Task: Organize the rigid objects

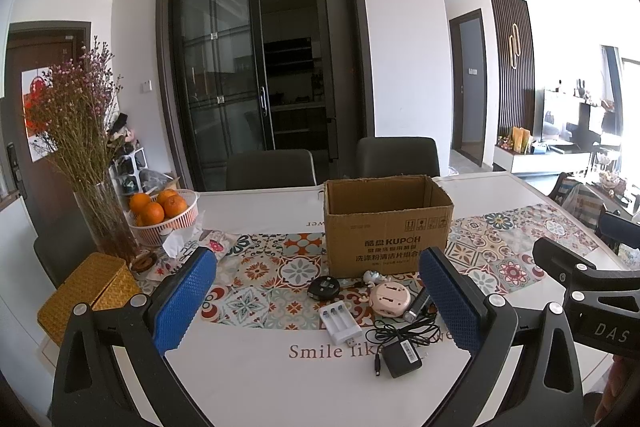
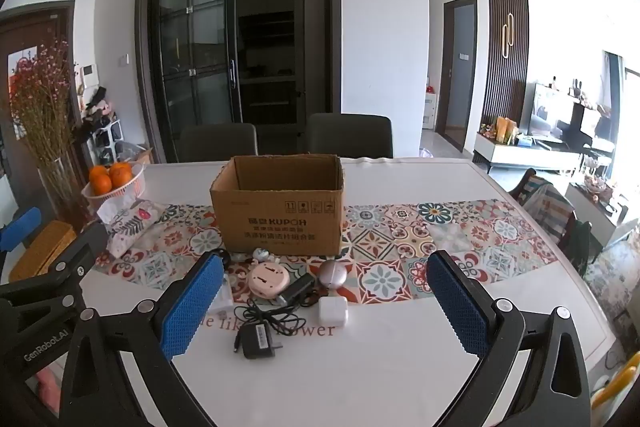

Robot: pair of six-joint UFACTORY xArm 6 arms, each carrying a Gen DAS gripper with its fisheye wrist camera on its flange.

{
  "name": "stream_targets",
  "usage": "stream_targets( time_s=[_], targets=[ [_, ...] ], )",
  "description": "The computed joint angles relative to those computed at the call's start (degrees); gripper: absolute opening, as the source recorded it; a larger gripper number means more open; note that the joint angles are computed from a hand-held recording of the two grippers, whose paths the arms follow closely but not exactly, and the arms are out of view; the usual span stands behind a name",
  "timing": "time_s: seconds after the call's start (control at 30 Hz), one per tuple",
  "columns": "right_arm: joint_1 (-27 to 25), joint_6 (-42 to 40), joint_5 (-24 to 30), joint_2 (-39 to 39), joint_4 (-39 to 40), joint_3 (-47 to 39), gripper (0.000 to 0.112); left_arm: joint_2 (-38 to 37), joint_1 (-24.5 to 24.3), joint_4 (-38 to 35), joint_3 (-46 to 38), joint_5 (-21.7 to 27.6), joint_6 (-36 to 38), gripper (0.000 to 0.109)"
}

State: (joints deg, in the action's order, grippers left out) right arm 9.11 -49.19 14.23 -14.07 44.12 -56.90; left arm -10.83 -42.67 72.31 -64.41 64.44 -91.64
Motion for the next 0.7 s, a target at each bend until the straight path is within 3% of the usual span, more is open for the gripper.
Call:
stream_targets(
  time_s=[0.7],
  targets=[
    [-0.16, -0.6, 0.06, 0.19, 0.59, -0.07, 0.103, -0.62, -0.74, -0.26, 0.4, 0.91, 0.17, 0.103]
  ],
)
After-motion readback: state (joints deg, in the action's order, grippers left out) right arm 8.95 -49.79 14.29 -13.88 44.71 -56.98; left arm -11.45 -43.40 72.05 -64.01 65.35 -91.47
